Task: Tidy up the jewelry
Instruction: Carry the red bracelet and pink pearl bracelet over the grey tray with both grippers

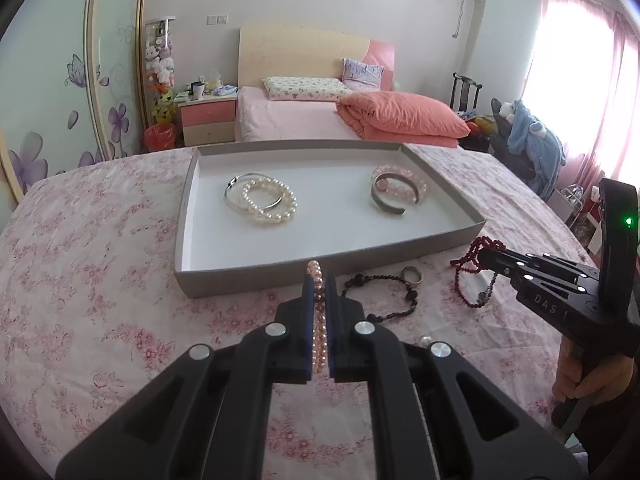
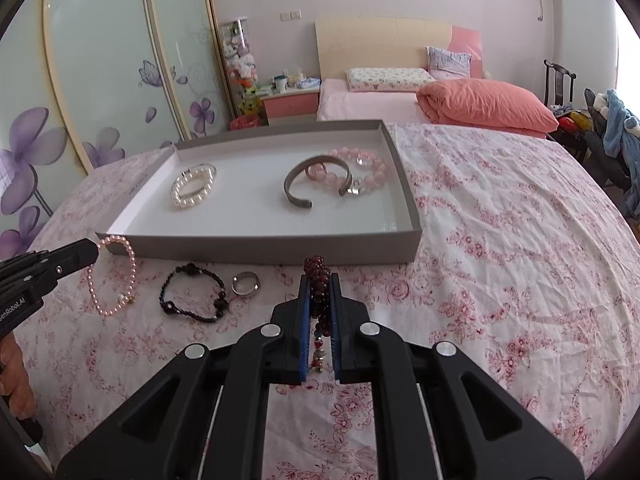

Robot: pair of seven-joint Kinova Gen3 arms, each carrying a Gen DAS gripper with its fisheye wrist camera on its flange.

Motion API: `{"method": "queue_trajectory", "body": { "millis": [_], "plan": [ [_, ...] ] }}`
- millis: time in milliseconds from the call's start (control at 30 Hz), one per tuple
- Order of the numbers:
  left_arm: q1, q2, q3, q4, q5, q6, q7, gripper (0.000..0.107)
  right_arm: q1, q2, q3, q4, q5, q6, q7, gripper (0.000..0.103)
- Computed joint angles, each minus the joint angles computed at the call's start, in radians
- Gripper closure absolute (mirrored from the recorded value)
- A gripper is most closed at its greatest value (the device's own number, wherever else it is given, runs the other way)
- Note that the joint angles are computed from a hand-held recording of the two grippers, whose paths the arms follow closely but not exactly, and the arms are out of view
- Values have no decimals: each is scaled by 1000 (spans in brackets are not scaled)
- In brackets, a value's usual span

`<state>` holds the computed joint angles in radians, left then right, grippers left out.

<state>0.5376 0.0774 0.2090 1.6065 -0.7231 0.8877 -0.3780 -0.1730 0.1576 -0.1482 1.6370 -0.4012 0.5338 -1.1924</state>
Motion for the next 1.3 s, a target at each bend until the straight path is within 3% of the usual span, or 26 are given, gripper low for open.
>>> {"method": "queue_trajectory", "body": {
  "millis": [367,533,933,1067,1300],
  "plan": [
    [4,-41,26,20,-76,-7,100,101,27,-44,-14,41,-122,-51,110,94],
    [25,-45,57,18,-169,63,196,101,23,-79,-11,71,-181,-87,170,94],
    [161,20,80,-46,-400,359,324,101,-27,-150,16,146,-389,-236,379,94],
    [188,41,64,-70,-420,399,326,101,-57,-161,31,160,-483,-280,481,94],
    [195,57,38,-100,-414,402,316,101,-81,-151,36,150,-554,-316,557,94]
  ]
}}
